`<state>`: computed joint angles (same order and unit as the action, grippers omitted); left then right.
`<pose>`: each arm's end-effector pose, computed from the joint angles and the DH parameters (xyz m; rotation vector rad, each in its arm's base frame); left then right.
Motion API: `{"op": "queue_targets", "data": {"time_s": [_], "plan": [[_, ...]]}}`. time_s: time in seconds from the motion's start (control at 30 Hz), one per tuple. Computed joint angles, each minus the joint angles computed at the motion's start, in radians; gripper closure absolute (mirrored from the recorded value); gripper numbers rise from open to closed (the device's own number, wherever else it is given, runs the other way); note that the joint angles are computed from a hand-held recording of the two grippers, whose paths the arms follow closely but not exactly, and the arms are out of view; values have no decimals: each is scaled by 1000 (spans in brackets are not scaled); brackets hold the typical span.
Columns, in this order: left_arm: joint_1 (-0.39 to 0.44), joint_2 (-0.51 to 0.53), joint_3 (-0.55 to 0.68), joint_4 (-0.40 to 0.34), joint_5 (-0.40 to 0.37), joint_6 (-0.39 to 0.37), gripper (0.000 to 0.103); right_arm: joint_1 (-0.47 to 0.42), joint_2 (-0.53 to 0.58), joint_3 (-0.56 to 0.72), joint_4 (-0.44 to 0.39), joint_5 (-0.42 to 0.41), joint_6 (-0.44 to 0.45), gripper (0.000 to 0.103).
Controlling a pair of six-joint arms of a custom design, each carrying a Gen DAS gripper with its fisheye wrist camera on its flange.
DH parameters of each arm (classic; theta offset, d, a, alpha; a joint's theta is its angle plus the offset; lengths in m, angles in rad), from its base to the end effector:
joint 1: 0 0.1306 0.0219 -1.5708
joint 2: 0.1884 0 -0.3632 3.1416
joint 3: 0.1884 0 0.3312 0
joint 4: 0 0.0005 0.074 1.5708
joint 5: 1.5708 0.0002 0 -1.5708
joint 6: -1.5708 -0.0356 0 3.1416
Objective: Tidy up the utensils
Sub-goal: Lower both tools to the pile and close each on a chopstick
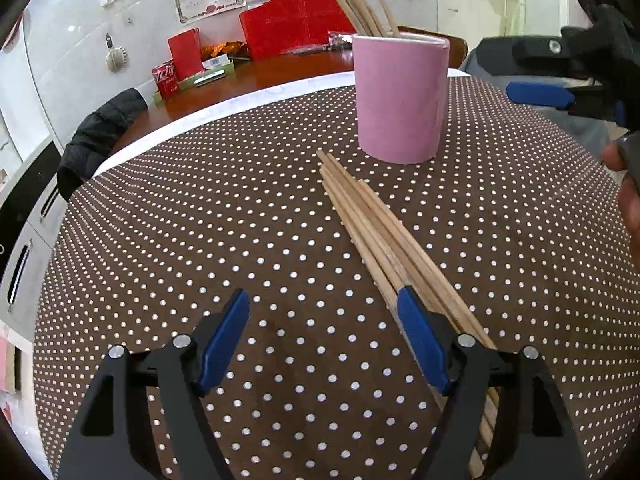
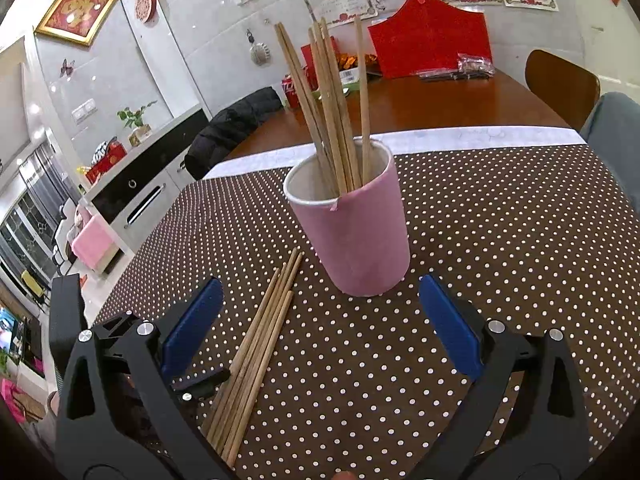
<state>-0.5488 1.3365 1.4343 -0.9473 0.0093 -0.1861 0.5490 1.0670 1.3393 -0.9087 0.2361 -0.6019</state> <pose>0.3469 -0.2131 0.4433 0.8762 2.2643 -0.1763 0.2737 0.1571 0.5003 0.1906 2.2054 0.3867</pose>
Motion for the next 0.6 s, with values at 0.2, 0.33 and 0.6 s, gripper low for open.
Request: {"op": "queue_targets", "data": {"time_s": [0.2,0.33,0.6], "plan": [[-4,35,34,-31,-5,20,23,11,42,25,-60,-1,12,6],[-6,49,48,-35,-42,30,22,27,115,70,-175,-20,45,6],[36,52,57,-34,-66,25,22,94,216,112,-278,34,134,6]]}}
